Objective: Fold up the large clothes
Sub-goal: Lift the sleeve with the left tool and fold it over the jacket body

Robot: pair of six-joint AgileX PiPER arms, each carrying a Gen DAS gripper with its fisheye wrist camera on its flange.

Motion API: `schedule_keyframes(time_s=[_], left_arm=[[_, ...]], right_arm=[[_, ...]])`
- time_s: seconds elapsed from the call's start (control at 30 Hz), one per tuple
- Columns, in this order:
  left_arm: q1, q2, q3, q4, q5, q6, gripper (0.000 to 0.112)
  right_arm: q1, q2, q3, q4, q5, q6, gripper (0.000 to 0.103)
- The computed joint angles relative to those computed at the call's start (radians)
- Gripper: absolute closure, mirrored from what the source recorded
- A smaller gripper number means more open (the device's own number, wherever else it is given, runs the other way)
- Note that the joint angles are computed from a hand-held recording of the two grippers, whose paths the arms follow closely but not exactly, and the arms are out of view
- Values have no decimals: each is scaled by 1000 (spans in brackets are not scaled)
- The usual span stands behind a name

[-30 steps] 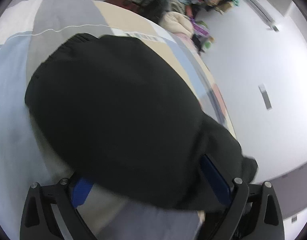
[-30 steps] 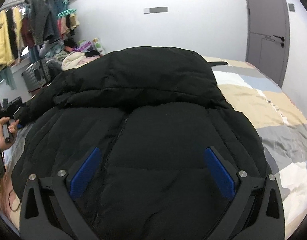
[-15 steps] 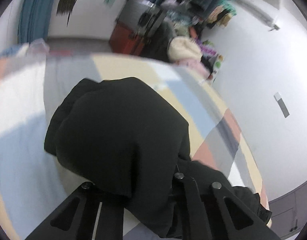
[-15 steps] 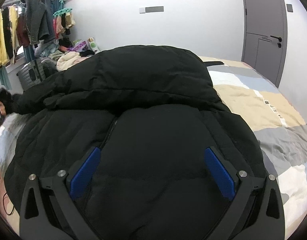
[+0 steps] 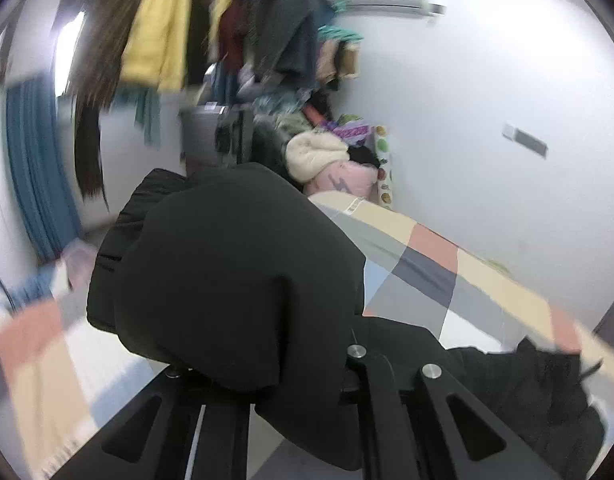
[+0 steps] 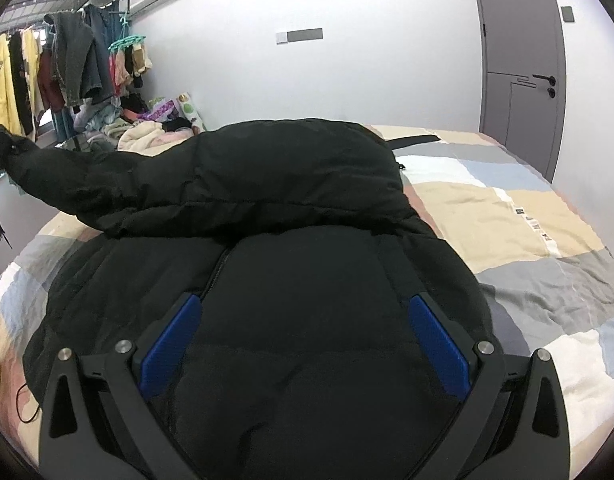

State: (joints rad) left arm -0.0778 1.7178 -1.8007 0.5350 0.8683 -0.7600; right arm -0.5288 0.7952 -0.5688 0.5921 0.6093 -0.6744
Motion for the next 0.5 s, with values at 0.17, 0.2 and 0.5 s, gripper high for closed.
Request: schedule_keyframes(time_s=[0.17,0.2,0.5], left_arm=[[-210,8,-104,173,129,-72,101],[-244,20,-123,203,144,-80,101],[-566,187,-472,347,342,-67,101]], right_arm=[[-196,-8,-25,191,142,-199,0],[-222,-7,-27,212,162,-222,0],[-318,-9,-35,299,250,-326,0]])
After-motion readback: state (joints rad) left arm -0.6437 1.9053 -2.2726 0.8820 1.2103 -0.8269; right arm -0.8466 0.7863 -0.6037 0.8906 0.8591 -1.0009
